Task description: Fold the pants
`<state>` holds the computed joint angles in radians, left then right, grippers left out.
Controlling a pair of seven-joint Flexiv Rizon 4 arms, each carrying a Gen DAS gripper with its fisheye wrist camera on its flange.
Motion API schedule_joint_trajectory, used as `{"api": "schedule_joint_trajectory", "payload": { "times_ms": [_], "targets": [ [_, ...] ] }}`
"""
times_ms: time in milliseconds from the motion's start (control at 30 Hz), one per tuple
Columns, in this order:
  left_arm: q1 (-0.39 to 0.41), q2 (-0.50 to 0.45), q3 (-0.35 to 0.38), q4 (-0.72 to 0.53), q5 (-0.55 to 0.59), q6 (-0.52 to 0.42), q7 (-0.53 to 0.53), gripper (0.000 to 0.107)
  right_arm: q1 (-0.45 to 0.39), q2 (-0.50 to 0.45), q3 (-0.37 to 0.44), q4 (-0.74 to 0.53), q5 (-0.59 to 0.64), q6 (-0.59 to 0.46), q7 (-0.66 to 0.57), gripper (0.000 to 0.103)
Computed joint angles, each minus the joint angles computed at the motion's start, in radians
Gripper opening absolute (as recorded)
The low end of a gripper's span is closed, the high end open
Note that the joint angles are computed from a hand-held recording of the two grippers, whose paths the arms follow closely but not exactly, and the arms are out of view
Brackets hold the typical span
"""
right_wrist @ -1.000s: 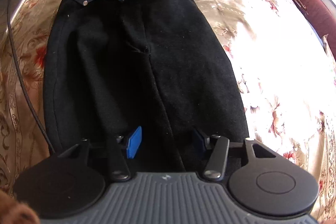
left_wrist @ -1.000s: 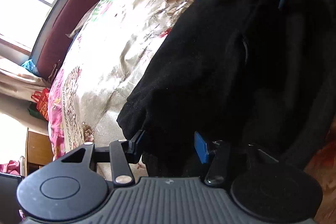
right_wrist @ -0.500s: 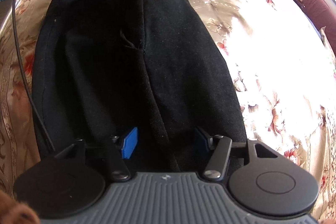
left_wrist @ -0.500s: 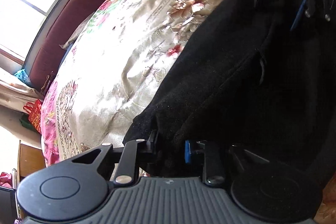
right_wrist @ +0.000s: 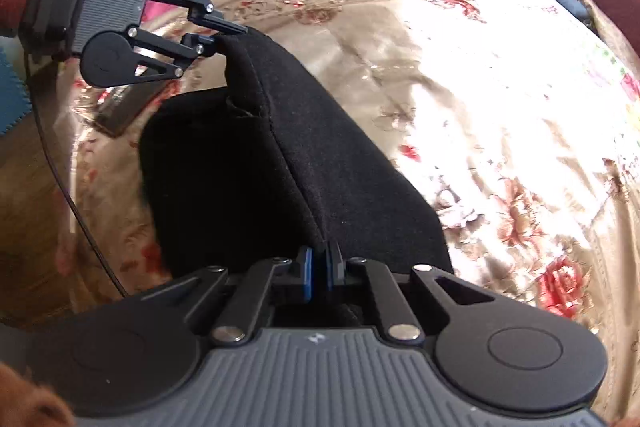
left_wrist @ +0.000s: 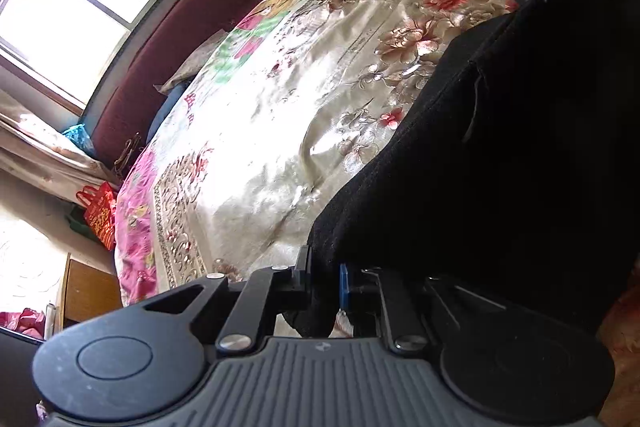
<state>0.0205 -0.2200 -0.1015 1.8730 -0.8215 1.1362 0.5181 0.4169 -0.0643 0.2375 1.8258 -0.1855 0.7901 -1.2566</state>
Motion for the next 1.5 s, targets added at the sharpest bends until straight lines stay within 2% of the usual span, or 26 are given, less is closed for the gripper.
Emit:
{"api": "schedule_joint_trajectory", "payload": {
  "times_ms": [100, 167, 233, 333, 433, 567, 633, 667, 733, 767, 833, 867, 933, 967, 1033, 1100, 1233, 1367, 1400, 1500],
  "targets": [
    [0.005, 0.041, 0.037, 0.059, 0.043, -0.010, -0.028, 0.030, 0.028, -0.018, 0.026, 0.035, 0.021, 0.016, 0.016, 0.008],
    [-0.002, 0.041, 0.046, 0.127, 0.058, 0.059, 0.002, 0.031, 0.042, -0.062, 0.036, 0.052, 0.074, 0.039, 0.051, 0.008],
    [-0.005, 0.041, 0.058, 0.183, 0.104, 0.101, -0.011, 0.030, 0.055, -0.091, 0.045, 0.051, 0.109, 0.044, 0.051, 0.008],
    [0.010, 0.049, 0.033, 0.240, 0.050, 0.168, 0.039, 0.030, 0.072, -0.078, 0.050, 0.110, 0.054, 0.080, 0.021, 0.008],
    [0.014, 0.061, 0.015, 0.245, -0.011, 0.181, 0.078, 0.030, 0.059, -0.062, 0.048, 0.090, 0.103, 0.053, -0.014, 0.008],
    [0.004, 0.069, 0.023, 0.256, -0.048, 0.192, 0.117, 0.030, 0.067, -0.072, 0.048, 0.074, 0.098, 0.025, -0.048, 0.008],
    [0.000, 0.067, 0.022, 0.276, -0.068, 0.221, 0.156, 0.030, 0.081, -0.085, 0.046, 0.067, 0.078, 0.021, -0.022, 0.008],
    [0.003, 0.068, 0.028, 0.278, -0.038, 0.215, 0.124, 0.030, 0.084, -0.085, 0.044, 0.066, 0.067, 0.020, -0.009, 0.008],
    [-0.011, 0.059, 0.096, 0.255, 0.153, 0.155, -0.049, 0.031, 0.094, -0.110, 0.039, 0.067, 0.050, 0.018, 0.034, 0.011],
    [-0.002, 0.057, 0.093, 0.260, 0.183, 0.159, -0.066, 0.032, 0.095, -0.117, 0.038, 0.072, 0.051, 0.028, 0.050, 0.013],
    [0.015, 0.062, 0.064, 0.286, 0.167, 0.205, -0.010, 0.035, 0.088, -0.109, 0.041, 0.073, 0.061, 0.030, 0.045, 0.013],
    [0.017, 0.068, 0.067, 0.284, 0.184, 0.198, -0.029, 0.035, 0.085, -0.098, 0.042, 0.077, 0.063, 0.034, 0.044, 0.016],
    [0.015, 0.087, 0.104, 0.257, 0.273, 0.130, -0.168, 0.035, 0.078, -0.066, 0.047, 0.091, 0.079, 0.040, 0.043, 0.019],
    [0.015, 0.096, 0.115, 0.246, 0.310, 0.112, -0.226, 0.035, 0.075, -0.048, 0.051, 0.098, 0.092, 0.035, 0.050, 0.024],
    [0.015, 0.119, 0.116, 0.246, 0.330, 0.121, -0.268, 0.035, 0.068, -0.001, 0.055, 0.124, 0.127, 0.039, 0.085, 0.027],
    [0.007, 0.152, 0.116, 0.239, 0.346, 0.078, -0.318, 0.035, 0.063, 0.046, 0.057, 0.165, 0.123, 0.047, 0.144, 0.027],
    [-0.054, 0.210, 0.089, 0.250, 0.261, -0.006, -0.327, 0.035, 0.020, 0.170, 0.039, 0.252, 0.092, 0.012, 0.192, 0.028],
    [-0.158, 0.225, 0.044, 0.254, 0.186, -0.117, -0.475, 0.035, -0.054, 0.288, 0.007, 0.344, 0.026, -0.081, 0.121, 0.031],
    [-0.191, 0.227, 0.029, 0.266, 0.158, -0.115, -0.496, 0.036, -0.071, 0.322, 0.000, 0.373, 0.009, -0.104, 0.085, 0.031],
    [-0.293, 0.219, -0.016, 0.314, 0.097, -0.018, -0.528, 0.042, -0.132, 0.431, -0.026, 0.458, -0.038, -0.175, -0.043, 0.036]
  ]
}}
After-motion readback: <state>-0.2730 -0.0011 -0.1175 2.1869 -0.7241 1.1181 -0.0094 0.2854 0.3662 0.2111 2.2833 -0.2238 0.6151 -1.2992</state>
